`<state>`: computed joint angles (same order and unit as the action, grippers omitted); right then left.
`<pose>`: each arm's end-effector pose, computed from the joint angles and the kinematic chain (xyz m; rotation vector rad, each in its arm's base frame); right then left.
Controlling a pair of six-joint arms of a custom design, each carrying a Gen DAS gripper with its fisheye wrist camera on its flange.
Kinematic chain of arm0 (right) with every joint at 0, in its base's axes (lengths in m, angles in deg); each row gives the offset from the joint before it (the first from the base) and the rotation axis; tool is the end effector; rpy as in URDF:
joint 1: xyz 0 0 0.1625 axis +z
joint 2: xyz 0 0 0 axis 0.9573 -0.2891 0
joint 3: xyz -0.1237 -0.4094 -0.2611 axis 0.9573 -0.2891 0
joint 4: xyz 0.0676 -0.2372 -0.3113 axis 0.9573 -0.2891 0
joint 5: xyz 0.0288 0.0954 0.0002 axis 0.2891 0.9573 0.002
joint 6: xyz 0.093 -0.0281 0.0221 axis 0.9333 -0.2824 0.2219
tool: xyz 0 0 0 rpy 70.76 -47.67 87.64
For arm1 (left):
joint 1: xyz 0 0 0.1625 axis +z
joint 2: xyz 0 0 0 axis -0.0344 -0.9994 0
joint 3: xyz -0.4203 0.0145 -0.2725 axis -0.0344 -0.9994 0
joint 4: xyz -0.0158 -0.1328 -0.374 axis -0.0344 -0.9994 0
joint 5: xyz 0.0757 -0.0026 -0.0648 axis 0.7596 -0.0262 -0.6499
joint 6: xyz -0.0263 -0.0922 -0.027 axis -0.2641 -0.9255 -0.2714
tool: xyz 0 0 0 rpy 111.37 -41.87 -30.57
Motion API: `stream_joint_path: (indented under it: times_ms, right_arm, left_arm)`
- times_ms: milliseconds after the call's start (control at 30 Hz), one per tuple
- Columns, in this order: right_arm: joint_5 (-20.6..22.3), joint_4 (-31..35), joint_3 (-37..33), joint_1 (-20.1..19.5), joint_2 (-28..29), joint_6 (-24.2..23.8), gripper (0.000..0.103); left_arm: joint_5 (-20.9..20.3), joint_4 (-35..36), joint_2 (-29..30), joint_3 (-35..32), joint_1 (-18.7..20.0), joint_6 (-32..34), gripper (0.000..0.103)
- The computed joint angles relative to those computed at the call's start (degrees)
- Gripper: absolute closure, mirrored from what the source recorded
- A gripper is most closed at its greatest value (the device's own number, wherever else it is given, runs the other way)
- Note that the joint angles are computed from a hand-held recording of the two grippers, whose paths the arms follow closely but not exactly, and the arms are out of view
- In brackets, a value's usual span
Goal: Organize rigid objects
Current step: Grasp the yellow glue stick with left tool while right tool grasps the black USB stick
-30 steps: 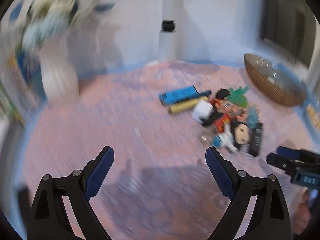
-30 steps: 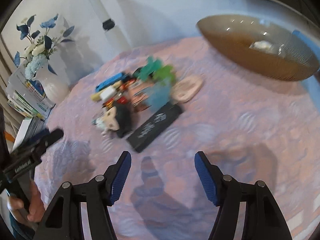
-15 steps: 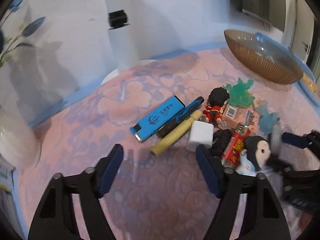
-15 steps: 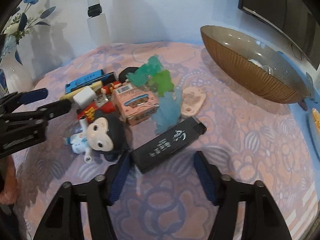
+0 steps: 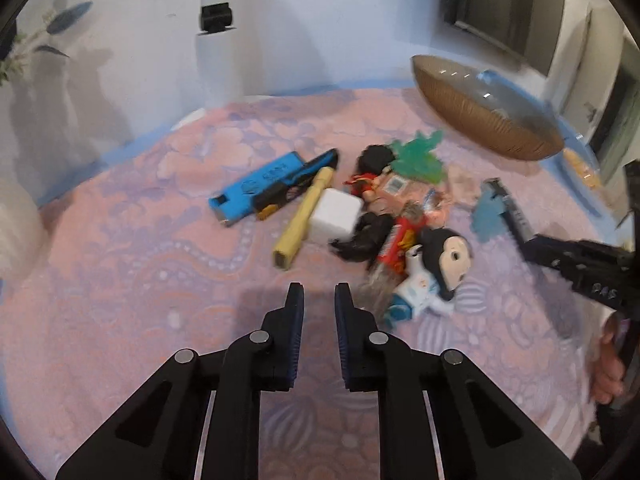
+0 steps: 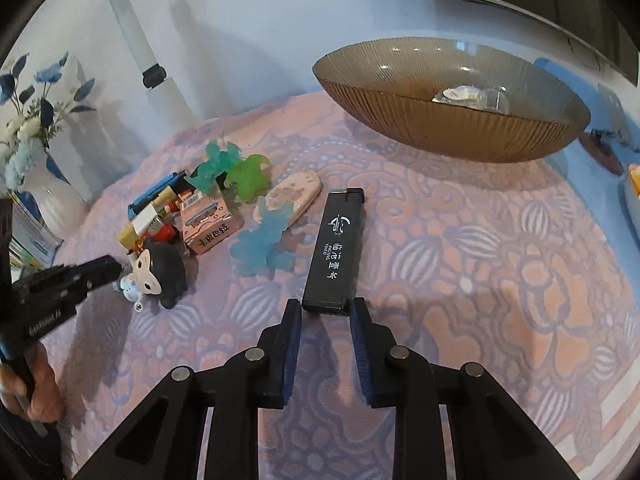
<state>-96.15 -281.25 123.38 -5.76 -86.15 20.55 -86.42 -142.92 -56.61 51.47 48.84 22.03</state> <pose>-0.0583 -0.4031 0.2463 -0.2733 -2.1937 1.1426 -0.2936 -0.5687 -0.0825 1.3618 2.3747 -0.3280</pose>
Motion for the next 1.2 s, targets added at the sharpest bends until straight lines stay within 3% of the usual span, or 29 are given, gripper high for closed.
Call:
stream_joint_path:
  times_ms: [67, 167, 267, 333, 467, 633, 700, 767, 833, 933, 1033, 1067, 1133, 1200]
  right_arm:
    - [-0.45, -0.16, -0.26, 0.27, 0.25, -0.06, 0.079]
    - [-1.45, -1.16, -0.35, 0.99, 1.09, -0.91, 0.069]
    - [1.68, 0.04, 0.18, 0.12, 0.3, -1.52, 0.06]
    - [2.23, 0.17, 0.2, -0.14, 0.15, -1.27, 0.06]
    - [3.54, -1.28, 0.74, -1.09, 0.03, 0.16, 0.059]
    - [9.08, -1.73, 2.45, -5.12, -2.06, 4.93, 0.057]
    - [7.62, -0.58, 1.92, -4.39, -2.38, 4.87, 0.057]
    - [0.12, 2.54, -0.58, -0.6, -2.24, 3.66, 0.057]
    - [-6.58, 5.32, -3.88, 2.77, -1.42, 2.02, 0.057]
    - [-13.39, 5.95, -7.97, 5.41, 0.59, -1.18, 0.058]
    - [-15.64, 2.95, -9.46, 6.11, 2.42, -3.93, 0.072]
    - [-14.91, 2.83, -9.1, 5.83, 2.25, -3.89, 0.075]
    - [-13.08, 2.3, -8.01, 4.95, 1.74, -3.28, 0.078]
    - [-11.79, 2.29, -7.33, 4.34, 1.27, -2.27, 0.079]
  left_arm:
    - [2.36, -0.91, 0.72, -1.13, -0.33, -0.38, 0.074]
    - [2.46, 1.26, 1.72, -4.4, -0.04, -0.53, 0.073]
    - [4.44, 4.25, 4.18, -8.26, -0.32, 1.13, 0.073]
    - [4.48, 6.3, 5.01, -9.77, -0.06, 1.34, 0.083]
    - [1.83, 3.81, 4.64, -8.51, 0.88, 1.93, 0.087]
    - [-2.88, 2.74, 0.79, -2.8, 1.77, -4.48, 0.094]
    - [-5.88, 2.56, -1.58, 0.22, 2.51, -7.51, 0.094]
    - [-7.61, 2.47, -3.51, 2.58, 3.01, -9.79, 0.094]
    - [-7.0, 2.34, -4.56, 3.97, 3.03, -10.94, 0.094]
    - [-4.06, 3.65, -4.89, 3.7, 3.32, -12.88, 0.093]
    - [-6.42, 4.98, -4.59, 2.09, 4.3, -14.08, 0.091]
    - [-7.31, 4.68, -4.33, 1.51, 4.24, -13.97, 0.088]
    - [-7.63, 3.83, -3.44, 0.31, 3.48, -13.38, 0.074]
    - [-8.71, 4.17, -2.27, -1.59, 2.85, -12.98, 0.074]
